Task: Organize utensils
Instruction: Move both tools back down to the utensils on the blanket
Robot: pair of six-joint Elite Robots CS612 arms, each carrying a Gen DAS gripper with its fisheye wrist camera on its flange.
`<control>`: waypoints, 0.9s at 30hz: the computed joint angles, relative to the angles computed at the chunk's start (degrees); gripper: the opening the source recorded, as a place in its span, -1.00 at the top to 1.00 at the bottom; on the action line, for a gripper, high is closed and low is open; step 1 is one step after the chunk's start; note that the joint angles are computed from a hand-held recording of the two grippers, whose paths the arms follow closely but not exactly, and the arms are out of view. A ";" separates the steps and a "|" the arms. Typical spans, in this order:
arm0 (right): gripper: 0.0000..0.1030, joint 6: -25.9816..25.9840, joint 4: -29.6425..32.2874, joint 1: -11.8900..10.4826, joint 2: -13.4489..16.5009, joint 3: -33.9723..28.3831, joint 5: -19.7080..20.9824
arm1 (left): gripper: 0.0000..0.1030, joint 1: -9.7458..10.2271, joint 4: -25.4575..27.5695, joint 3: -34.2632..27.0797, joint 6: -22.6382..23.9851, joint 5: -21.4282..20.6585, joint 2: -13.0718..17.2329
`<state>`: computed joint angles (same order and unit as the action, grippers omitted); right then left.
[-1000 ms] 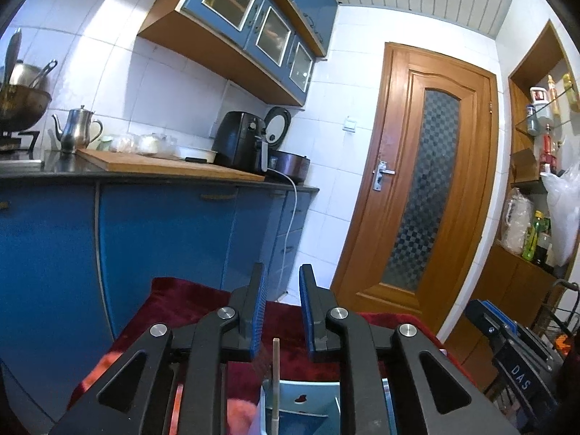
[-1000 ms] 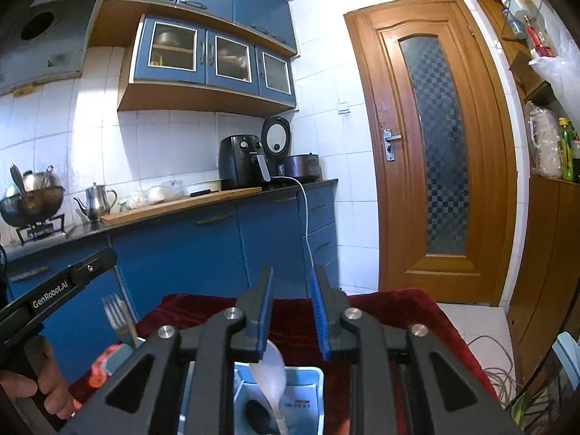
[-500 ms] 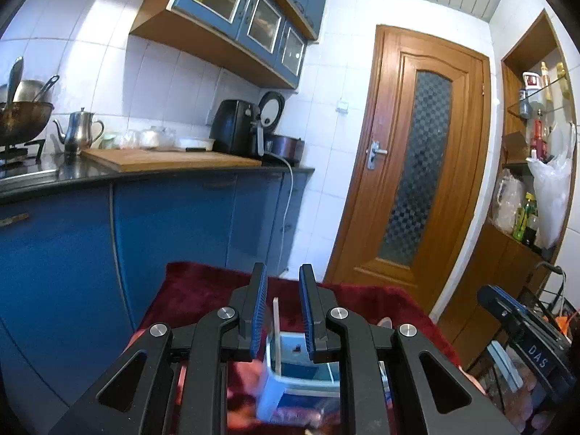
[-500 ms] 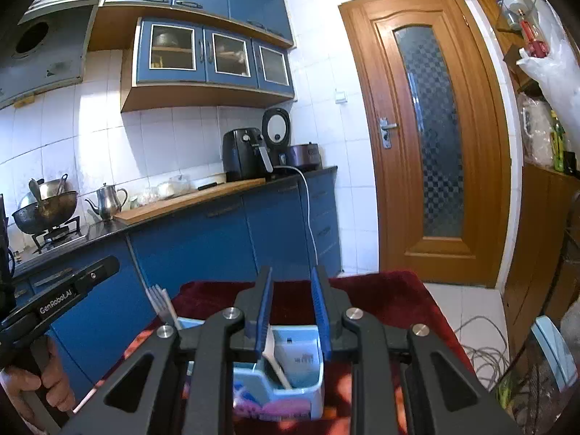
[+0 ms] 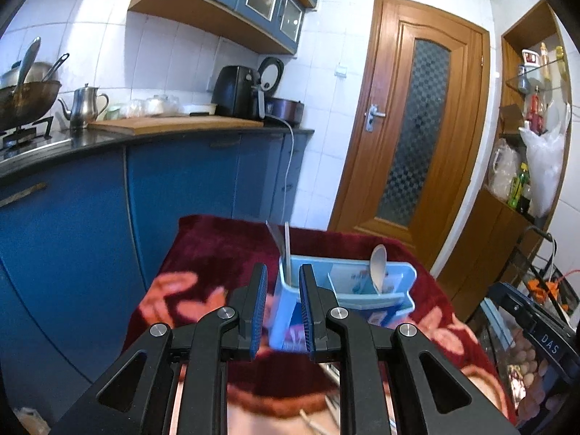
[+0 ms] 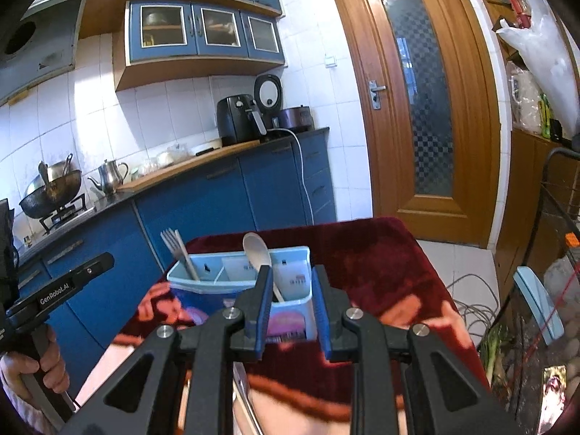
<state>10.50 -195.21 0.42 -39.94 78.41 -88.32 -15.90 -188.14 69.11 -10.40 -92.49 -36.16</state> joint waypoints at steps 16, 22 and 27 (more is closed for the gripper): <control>0.45 0.61 0.63 0.09 -3.24 8.09 1.28 | 0.65 -0.63 8.92 8.90 4.09 -3.95 -4.75; 0.44 2.53 1.56 -0.22 -3.40 9.71 2.23 | 0.65 -1.02 12.79 9.86 5.09 -4.19 -5.10; 0.44 3.92 2.32 -0.53 -3.45 10.76 2.64 | 0.65 -1.26 16.02 9.95 6.07 -5.17 -5.16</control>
